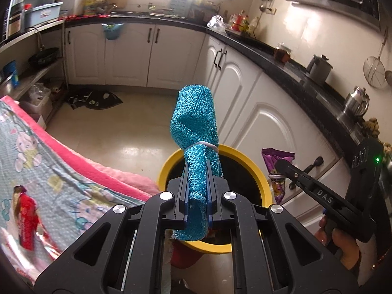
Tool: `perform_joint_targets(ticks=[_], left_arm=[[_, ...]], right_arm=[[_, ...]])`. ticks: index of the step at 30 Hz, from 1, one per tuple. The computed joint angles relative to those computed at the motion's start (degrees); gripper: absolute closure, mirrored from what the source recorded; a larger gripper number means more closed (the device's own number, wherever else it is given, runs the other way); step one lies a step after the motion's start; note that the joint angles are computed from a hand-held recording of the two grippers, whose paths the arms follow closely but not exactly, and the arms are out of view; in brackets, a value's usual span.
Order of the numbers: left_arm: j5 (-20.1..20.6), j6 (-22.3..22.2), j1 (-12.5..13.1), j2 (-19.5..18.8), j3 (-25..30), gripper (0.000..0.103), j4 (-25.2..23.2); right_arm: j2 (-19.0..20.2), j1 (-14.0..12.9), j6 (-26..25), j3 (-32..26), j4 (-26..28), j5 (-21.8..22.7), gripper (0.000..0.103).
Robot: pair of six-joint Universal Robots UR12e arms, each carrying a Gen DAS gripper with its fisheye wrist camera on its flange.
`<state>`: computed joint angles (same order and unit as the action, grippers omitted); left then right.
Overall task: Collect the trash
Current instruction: 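Lift the blue cloth and purple wrapper and carry them toward the yellow bin, then open both tools over the yellow bin to drop cloth and wrapper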
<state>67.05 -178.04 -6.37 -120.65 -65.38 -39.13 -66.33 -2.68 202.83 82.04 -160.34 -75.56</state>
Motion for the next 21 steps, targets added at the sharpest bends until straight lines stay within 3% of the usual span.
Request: perform_joint_targets(ticks=[14,17,18,21], left_arm=[[-0.26,0.80,-1.02,-2.61,2.73,0.091,-5.65],[0.28,-0.31,-0.91,-2.77,2.55,0.072,-5.54],[0.74,-0.89,-0.84,-2.75,2.36,0.064,-5.17],[1.40,-2.06,-0.52,-2.53,1.77,0.054,-4.31]], right_arm=[[1.89,-0.19,1.31,-0.73,4.49,0.41,0.087],[2.30,0.04,1.49,-1.33,5.97,-0.84,0.069],[2.29,0.12,1.58,-1.28,6.14,-1.10,0.067],[2.36,0.42,0.89,-1.48,6.85,-2.57,0.061]])
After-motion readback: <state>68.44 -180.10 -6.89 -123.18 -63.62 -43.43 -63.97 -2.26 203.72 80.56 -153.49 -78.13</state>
